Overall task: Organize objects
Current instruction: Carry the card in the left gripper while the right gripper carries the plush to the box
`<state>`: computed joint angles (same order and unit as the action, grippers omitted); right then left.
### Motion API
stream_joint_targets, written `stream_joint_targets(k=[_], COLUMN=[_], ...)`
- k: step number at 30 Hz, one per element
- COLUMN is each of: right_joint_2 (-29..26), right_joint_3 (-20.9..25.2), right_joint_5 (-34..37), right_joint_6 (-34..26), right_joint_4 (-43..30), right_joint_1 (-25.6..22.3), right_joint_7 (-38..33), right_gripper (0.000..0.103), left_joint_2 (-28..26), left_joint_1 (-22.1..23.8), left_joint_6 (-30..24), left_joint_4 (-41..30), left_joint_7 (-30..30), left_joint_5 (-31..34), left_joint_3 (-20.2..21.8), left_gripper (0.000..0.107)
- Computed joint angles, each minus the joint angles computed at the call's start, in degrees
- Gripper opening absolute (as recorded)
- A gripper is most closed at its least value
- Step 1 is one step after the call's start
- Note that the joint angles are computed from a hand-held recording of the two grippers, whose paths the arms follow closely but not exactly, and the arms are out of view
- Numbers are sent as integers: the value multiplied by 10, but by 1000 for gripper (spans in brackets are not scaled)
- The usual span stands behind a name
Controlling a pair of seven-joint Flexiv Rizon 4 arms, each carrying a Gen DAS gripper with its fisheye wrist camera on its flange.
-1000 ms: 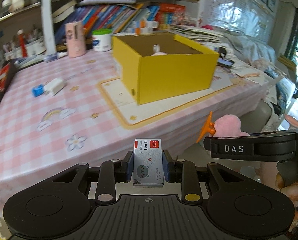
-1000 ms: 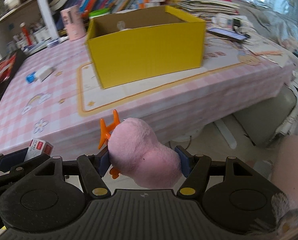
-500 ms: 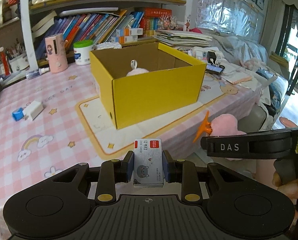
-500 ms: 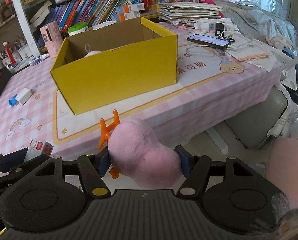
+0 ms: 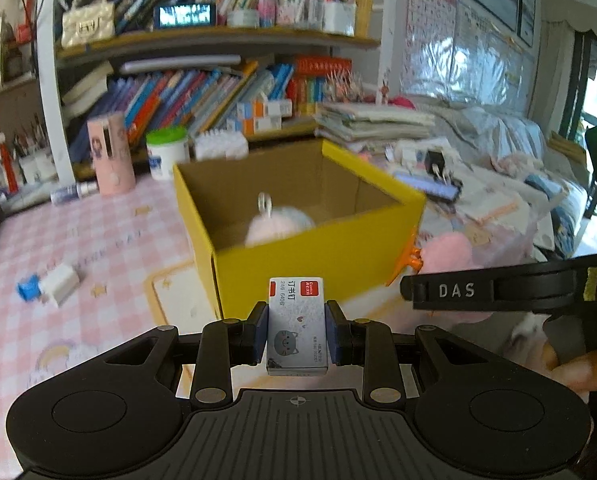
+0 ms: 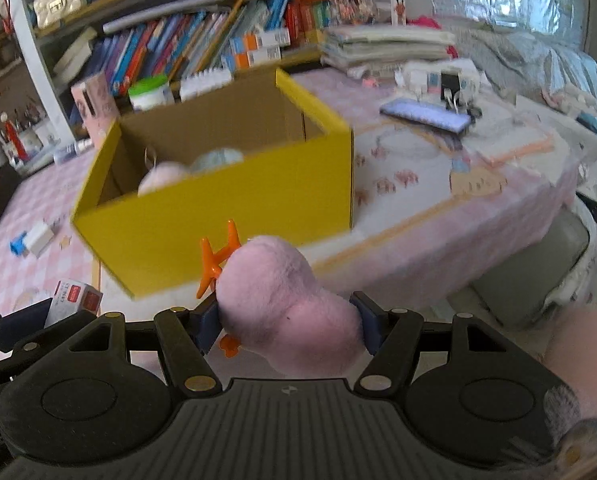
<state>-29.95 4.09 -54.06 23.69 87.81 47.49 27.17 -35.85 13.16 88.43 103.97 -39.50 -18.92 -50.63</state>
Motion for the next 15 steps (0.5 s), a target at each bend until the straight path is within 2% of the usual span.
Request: stream_joint_targets(k=[8, 15], right_joint_2=[31, 34], right_joint_3=[-21, -27], right_joint_5=[-103, -150], right_joint_6=[36, 131], right_joint_4=[36, 46], right_joint_1=[-41, -97], right_joint_7=[-35, -75], right_gripper=[64, 64], left_joint_2=[-31, -55], left_joint_1=[-98, -201], left_joint_6=[26, 18], left_joint_4=[-90, -186], left_joint_7=[-35, -82], left_joint_5=[11, 9], left_joint_3=[76, 186], left_gripper=[28, 28])
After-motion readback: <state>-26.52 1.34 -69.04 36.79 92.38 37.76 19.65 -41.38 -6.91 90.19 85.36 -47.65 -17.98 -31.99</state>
